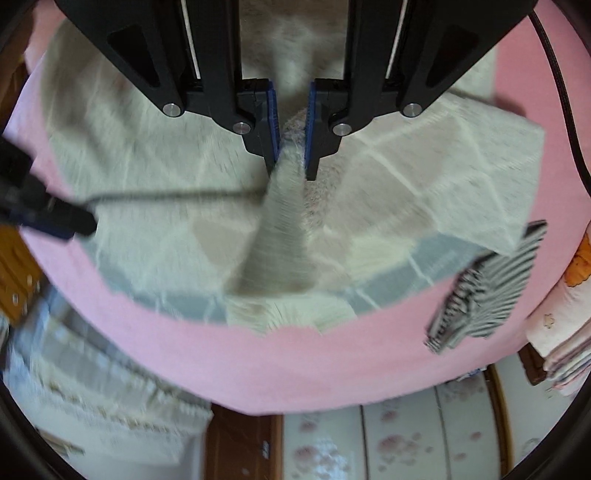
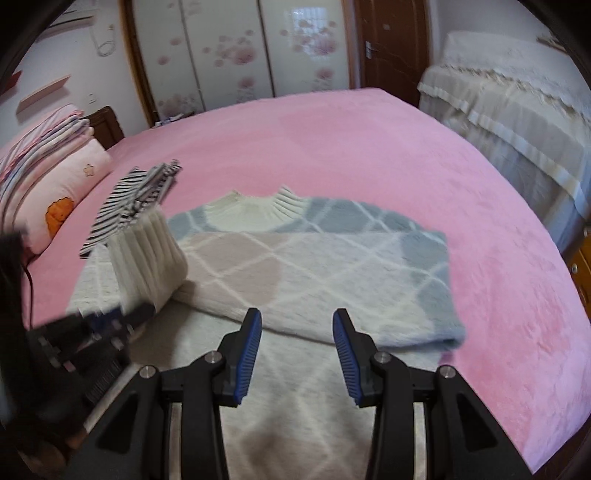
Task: Fold small clothes
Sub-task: 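Grasp the other sleeve cuff with the left tool and fold it across, then grasp the ribbed cuff with the right tool and lay it on the body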
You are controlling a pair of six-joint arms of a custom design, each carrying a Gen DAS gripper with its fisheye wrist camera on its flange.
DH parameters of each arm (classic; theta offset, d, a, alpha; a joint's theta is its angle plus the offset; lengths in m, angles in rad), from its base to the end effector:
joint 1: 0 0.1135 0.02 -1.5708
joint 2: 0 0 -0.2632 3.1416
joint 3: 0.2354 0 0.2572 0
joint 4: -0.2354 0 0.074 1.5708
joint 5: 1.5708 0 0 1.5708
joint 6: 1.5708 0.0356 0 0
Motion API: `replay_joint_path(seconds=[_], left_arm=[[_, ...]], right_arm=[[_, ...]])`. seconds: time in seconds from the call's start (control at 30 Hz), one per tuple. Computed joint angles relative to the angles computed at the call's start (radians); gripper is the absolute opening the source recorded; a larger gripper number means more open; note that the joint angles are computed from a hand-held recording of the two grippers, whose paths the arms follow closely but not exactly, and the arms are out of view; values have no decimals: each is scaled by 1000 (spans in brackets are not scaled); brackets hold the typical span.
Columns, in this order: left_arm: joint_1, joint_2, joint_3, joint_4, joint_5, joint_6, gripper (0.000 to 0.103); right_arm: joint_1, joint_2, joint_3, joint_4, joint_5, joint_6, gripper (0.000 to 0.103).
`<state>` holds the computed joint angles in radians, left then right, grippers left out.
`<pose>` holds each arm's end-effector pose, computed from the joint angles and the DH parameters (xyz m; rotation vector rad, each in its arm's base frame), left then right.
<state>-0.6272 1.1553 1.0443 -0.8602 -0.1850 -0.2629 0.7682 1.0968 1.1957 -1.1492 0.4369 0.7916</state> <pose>0.1905 -0.1300 0.2962 0.3856 2.4923 -0.1244 0.1512 0.1251 0.3399 0.1751 2.4705 0.0727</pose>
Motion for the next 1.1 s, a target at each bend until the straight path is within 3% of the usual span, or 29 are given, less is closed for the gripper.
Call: replay_joint_path(seconds=[0.1,0.17,0.33,0.43,0.57,0.93,1.1], left_arm=[[-49,-14,-43,6,-22,-14,28],[-56,-44,-62,-3,-6,-16,46],[-71,-128,-95,-29,37,-26,61],[-74,-201,-112,-87,12,-31,61],[0,-304,-140,-156,-17,-31,61],[603,-379,-193,-156,128,191,61],[790,-339,-209,-115,209,257,62]], right_arm=[[-31,-26,-40,10,-31,-15,41],[-24,-30,-51,12,-36,-7,40],[-45,-24,-58,52,-83,-36,40],[-60,-19,-61,84,-133,-58,42],[-82,-22,-81,142,-236,-57,54],[-172,122,-129,311,-485,4,55],[-149,213,-95,343,-459,-6,54]])
